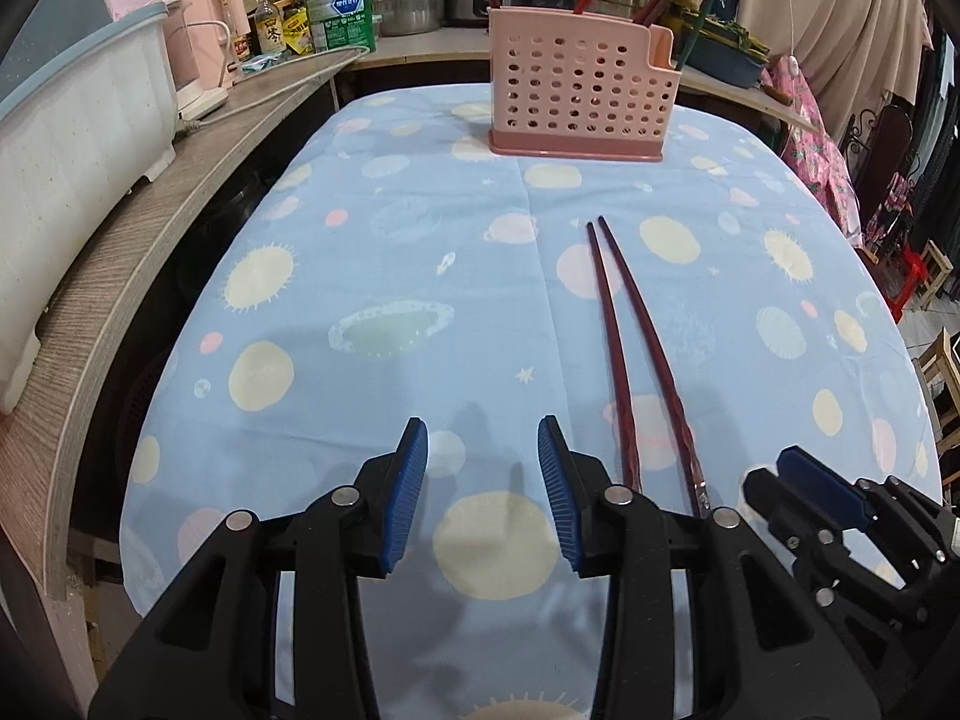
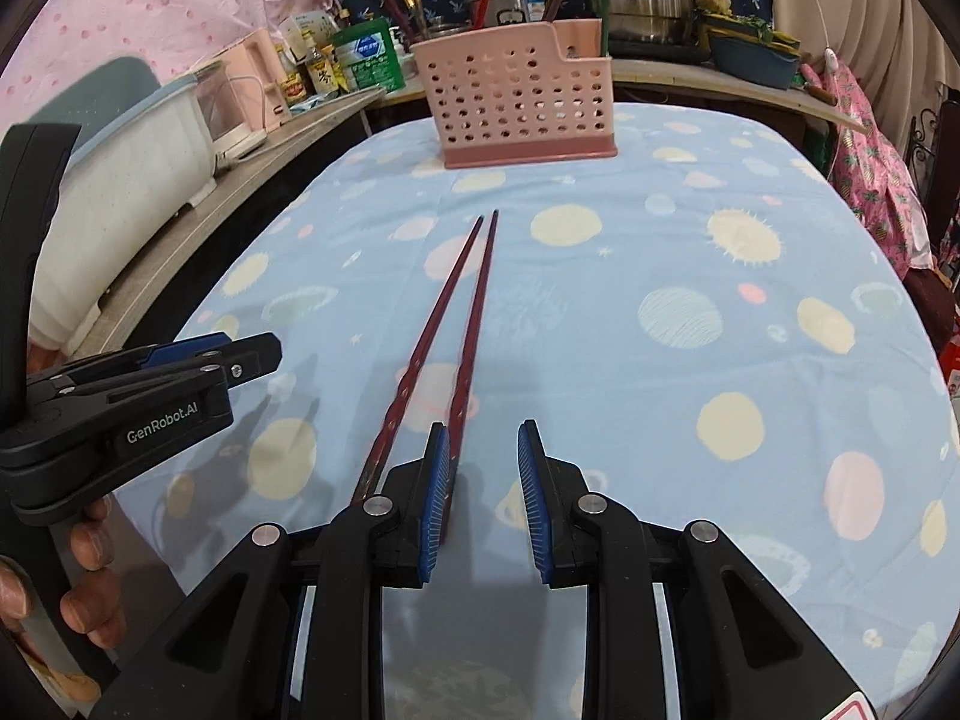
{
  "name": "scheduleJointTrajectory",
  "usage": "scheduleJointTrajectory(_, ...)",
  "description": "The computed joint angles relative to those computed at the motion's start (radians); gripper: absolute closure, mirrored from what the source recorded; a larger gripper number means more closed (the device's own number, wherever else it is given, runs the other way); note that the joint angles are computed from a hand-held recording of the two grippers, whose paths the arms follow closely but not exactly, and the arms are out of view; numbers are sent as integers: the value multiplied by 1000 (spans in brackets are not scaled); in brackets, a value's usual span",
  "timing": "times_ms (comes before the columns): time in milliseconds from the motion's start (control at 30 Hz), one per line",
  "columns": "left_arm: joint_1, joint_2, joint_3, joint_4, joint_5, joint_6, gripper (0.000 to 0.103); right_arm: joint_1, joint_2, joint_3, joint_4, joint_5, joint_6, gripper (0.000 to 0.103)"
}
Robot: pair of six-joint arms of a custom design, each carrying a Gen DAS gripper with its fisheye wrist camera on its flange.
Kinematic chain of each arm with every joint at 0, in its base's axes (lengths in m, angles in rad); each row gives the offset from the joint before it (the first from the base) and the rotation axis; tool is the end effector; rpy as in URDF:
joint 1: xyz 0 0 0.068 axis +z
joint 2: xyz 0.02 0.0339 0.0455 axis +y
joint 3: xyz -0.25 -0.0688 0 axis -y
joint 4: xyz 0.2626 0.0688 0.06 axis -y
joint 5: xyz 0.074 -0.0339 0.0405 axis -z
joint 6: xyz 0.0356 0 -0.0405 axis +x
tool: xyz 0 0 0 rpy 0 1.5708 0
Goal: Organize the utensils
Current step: 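Close the right tool on a dark red chopstick while the left tool grasps the other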
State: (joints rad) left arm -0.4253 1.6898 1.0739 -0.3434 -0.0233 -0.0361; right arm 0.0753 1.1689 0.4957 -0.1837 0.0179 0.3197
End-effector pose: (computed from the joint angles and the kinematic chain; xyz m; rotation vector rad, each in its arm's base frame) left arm 0.3297 -0.1484 0.1693 0.4814 2.4907 -0.1543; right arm 0.2361 0.0172 0.1439 0.3047 2.4145 0.1567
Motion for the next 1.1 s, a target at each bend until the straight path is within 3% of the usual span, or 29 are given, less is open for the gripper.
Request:
scheduleJointTrajectory(333, -7, -9, -33, 11, 7, 9, 56, 57, 118, 6, 50, 16, 13, 80)
scheduleJointTrajectory(467, -11, -5, -34, 9, 14, 9, 55, 59, 115, -3, 55, 43, 4, 91)
scheduleJointTrajectory(500, -13, -4, -34, 9, 15, 9, 55, 55, 114, -6, 56, 45, 2, 96)
scheduleJointTrajectory(1100, -102, 24, -69, 21, 25, 3, 49, -102, -41, -105, 6, -1, -8, 96)
